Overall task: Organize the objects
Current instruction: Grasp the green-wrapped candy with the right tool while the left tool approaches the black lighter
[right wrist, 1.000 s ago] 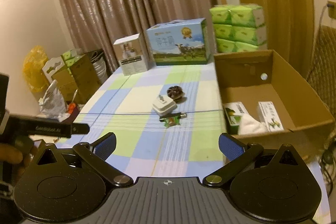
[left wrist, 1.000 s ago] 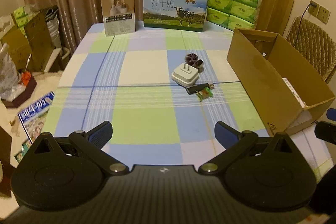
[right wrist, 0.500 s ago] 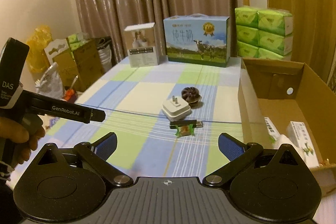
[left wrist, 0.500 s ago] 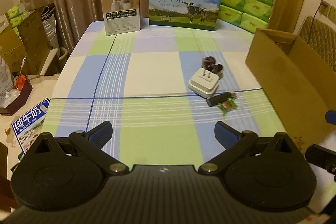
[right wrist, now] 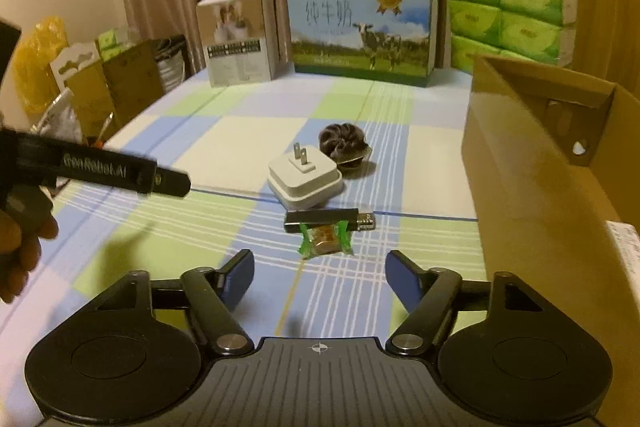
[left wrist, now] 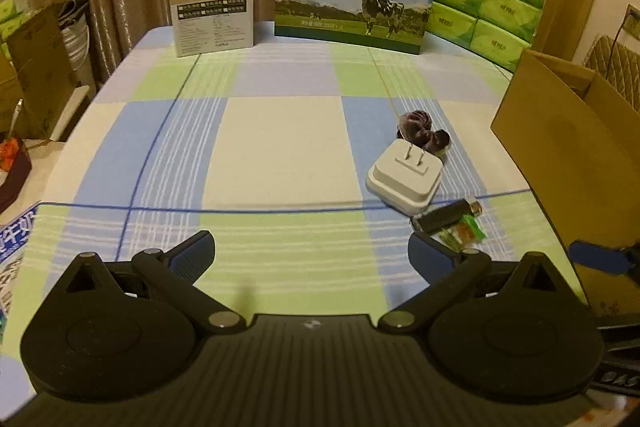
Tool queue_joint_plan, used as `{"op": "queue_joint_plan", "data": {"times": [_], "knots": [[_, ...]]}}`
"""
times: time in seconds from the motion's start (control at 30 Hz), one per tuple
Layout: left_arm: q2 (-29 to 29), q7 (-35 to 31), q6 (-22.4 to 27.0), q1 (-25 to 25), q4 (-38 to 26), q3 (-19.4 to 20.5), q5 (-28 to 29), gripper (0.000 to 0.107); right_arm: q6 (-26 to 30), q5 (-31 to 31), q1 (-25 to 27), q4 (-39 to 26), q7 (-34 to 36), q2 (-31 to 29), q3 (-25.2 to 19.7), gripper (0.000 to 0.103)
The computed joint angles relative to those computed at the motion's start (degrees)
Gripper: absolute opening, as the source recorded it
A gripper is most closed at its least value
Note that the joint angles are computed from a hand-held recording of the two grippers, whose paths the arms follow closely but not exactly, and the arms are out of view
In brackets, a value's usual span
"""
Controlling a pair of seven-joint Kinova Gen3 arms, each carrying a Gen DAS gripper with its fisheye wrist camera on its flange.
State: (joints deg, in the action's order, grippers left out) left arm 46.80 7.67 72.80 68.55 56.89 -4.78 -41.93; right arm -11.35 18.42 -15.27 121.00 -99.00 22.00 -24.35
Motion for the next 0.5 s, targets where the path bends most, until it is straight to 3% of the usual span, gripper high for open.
{"op": "queue_joint_plan", "data": {"times": [0.23,0.5], "knots": [[-0.7,1.3,-6.6,-2.6,3.9,-0.4,-0.8,0.101,1.5,-1.6,-3.5,-5.3,3.3,5.6,2.5,0.065],[-0.5,-0.5,-8.2,-3.9,4.4,-0.4,0.0,0.101,3.0,-4.8,-5.9,-9.7,7.8,9.9,4.9,0.054]]}}
